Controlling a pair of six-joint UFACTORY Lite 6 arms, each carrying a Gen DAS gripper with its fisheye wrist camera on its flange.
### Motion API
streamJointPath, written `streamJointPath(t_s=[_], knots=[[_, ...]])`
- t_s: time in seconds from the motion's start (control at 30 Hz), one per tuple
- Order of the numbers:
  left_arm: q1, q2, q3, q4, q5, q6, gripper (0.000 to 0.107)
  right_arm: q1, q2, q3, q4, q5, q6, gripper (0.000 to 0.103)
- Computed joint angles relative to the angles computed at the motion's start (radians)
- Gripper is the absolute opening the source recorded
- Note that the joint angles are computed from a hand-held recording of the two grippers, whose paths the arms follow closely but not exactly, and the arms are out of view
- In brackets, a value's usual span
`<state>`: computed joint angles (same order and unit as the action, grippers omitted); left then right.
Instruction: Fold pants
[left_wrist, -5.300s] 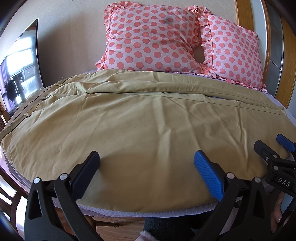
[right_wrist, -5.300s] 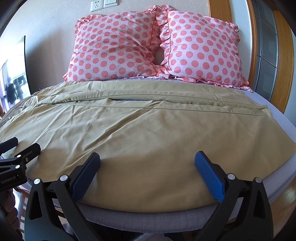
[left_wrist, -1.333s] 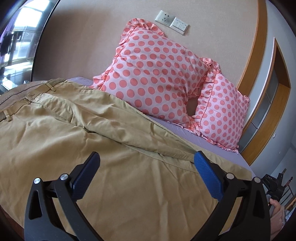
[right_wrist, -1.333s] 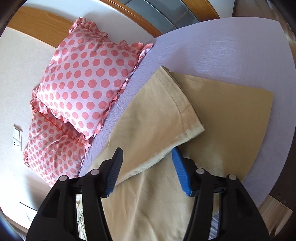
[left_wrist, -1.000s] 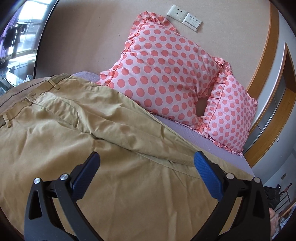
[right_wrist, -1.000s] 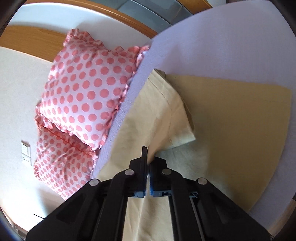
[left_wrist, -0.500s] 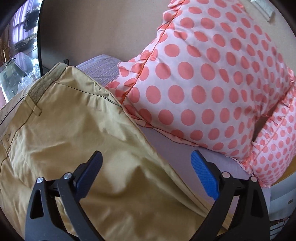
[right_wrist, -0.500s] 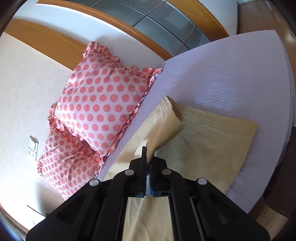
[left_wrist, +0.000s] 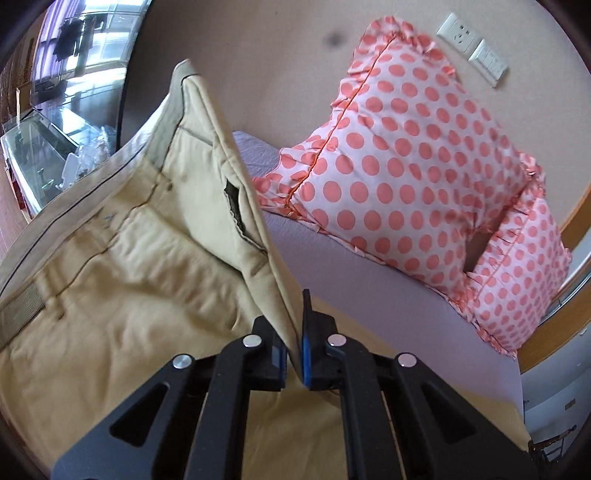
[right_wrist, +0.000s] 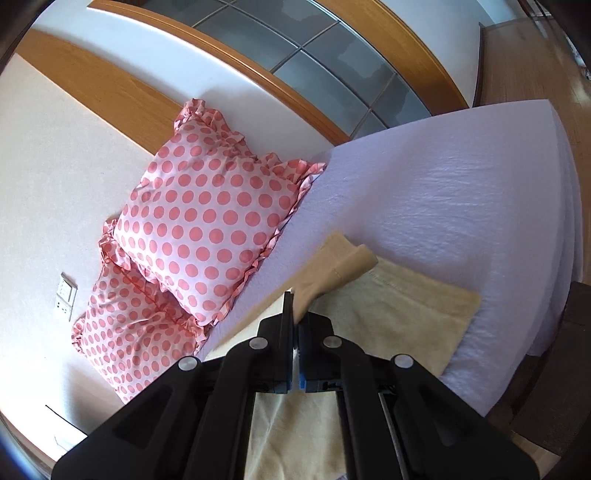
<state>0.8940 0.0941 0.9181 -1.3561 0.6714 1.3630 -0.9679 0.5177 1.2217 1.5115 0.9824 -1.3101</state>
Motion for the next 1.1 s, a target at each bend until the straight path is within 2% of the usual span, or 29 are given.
streamJointPath(t_s=[0.1, 0.17, 0.23, 0.43, 0.5, 0.53, 0.57, 0.7, 0.93, 1.1], knots=[[0.281, -0.167, -0.264, 0.049, 0.172, 0.173, 0.007, -0.028, 0.016, 0.002, -0.034, -0.026, 0.001, 0.002], [0.434, -0.197, -0.372, 0.1, 0.23, 0.247, 0.007, -0.039, 0.034, 0.0, -0.058, -0.046, 0.006, 0.002], [0.525, -0.181, -0.431, 0.127, 0.242, 0.314, 0.007, -0.047, 0.058, 0.003, -0.077, -0.058, 0.01, 0.002], [0.591, -0.143, -0.465, 0.122, 0.246, 0.418, 0.011, -0.063, 0.055, -0.017, -0.113, -0.087, 0.015, 0.005], [0.607, -0.139, -0.472, 0.123, 0.258, 0.44, 0.013, -0.079, 0.023, -0.05, -0.099, -0.107, -0.003, 0.017], [0.61, -0.136, -0.474, 0.127, 0.263, 0.448, 0.016, -0.085, 0.007, -0.066, -0.086, -0.121, -0.019, 0.032], [0.622, -0.133, -0.479, 0.131, 0.271, 0.464, 0.017, -0.089, -0.002, -0.076, -0.072, -0.128, -0.035, 0.04], [0.661, -0.116, -0.481, 0.15, 0.309, 0.502, 0.027, -0.085, 0.009, -0.079, -0.061, -0.138, -0.063, 0.04], [0.821, -0.024, -0.43, 0.253, 0.423, 0.542, 0.034, -0.091, -0.063, -0.167, 0.038, -0.226, -0.118, 0.039], [0.909, 0.036, -0.385, 0.271, 0.48, 0.561, 0.039, -0.071, -0.037, -0.15, 0.02, -0.199, -0.169, 0.04]])
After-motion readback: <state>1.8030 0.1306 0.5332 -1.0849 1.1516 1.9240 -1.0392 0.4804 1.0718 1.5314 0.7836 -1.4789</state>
